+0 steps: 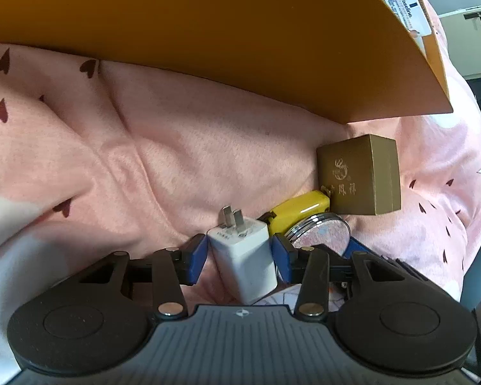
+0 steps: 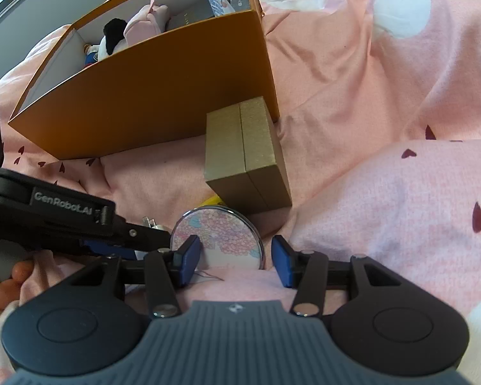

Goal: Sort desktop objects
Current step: 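Grasp the white charger with the left tool while the right hovers over the round mirror, then lift the white charger with the left tool while the right grasps the gold box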

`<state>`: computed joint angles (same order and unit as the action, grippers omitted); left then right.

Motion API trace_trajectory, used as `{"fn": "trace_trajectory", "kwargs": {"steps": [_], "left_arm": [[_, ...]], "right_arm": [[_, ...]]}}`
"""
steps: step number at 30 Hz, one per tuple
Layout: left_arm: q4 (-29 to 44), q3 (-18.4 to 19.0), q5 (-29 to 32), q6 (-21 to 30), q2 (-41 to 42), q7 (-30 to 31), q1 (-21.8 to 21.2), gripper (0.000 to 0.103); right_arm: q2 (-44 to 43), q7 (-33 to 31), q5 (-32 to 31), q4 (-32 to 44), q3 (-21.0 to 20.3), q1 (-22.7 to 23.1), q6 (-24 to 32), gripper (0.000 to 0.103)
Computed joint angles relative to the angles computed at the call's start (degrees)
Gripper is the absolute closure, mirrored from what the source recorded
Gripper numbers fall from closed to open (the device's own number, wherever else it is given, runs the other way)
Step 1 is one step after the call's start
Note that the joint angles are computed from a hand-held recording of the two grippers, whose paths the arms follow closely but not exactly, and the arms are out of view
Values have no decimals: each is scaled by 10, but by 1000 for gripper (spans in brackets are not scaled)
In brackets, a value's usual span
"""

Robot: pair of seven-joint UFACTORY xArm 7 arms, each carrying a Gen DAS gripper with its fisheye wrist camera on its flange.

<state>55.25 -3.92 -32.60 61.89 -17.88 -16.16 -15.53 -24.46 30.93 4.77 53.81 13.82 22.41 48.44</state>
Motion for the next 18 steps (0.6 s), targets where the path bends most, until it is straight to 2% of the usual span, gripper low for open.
{"fn": "trace_trajectory", "kwargs": {"steps": [6,9,15,18], "left_arm": [[18,-15,33,-3,20,-21,-4,52],[21,-17,43,2,21,-18,-7,59],[4,-16,52,-15,-8,-8,-9,60],[-2,-17,76,-29,-29,-8,-6,61]], "right_arm": [[5,0,-3,5,2,0,8,50],[7,-2,-3,6,1,1,9,50],[8,-2,-3,6,1,1,4,50],[-1,6,-9,-2,4,-1,-10,53]]}}
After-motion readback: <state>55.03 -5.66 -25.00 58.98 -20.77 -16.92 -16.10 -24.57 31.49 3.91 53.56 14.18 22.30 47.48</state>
